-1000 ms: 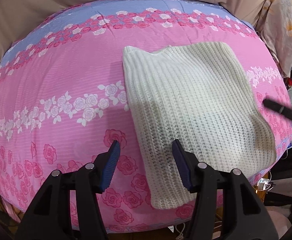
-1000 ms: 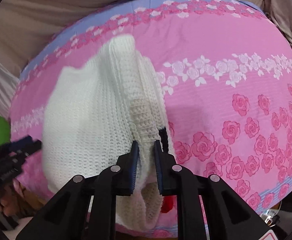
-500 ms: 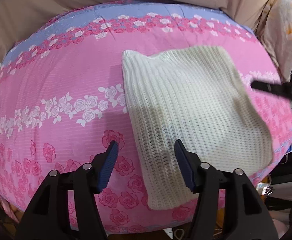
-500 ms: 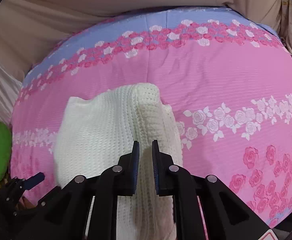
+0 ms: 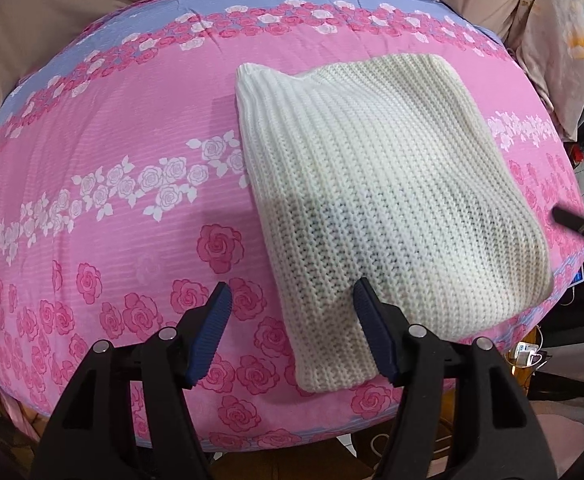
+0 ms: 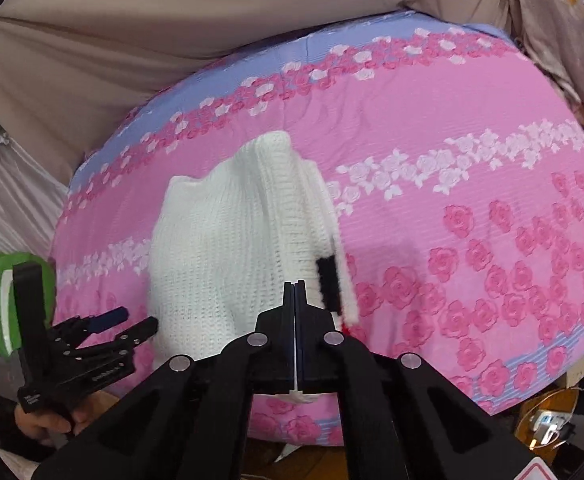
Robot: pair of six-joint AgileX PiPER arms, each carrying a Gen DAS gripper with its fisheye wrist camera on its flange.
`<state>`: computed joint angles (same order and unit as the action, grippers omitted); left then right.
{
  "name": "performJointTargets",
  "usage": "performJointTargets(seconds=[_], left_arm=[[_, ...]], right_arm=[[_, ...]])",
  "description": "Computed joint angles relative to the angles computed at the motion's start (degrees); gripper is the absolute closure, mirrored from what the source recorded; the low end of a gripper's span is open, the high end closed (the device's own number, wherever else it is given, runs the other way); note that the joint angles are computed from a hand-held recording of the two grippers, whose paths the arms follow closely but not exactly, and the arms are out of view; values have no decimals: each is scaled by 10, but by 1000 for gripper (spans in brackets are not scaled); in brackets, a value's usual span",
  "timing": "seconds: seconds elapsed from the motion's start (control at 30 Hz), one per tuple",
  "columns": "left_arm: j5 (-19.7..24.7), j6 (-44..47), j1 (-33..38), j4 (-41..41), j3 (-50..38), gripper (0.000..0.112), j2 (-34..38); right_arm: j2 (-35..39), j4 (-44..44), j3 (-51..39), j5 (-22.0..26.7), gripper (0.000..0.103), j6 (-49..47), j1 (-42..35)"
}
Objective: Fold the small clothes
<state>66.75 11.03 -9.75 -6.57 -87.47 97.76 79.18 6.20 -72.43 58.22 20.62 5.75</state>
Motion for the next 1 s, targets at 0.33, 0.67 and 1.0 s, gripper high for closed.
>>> performJointTargets(seconds=[0.33, 0.67, 1.0], left_arm=[[4, -5, -4, 9, -5, 51, 1], [-3, 7, -13, 9, 4, 47, 1], [-13, -8, -18, 22, 10, 45, -1]], right_arm=[[30, 99, 23, -14, 57, -51, -28], [19, 47, 18, -51, 86, -25, -15], [60, -19, 13, -24, 60, -26, 1]])
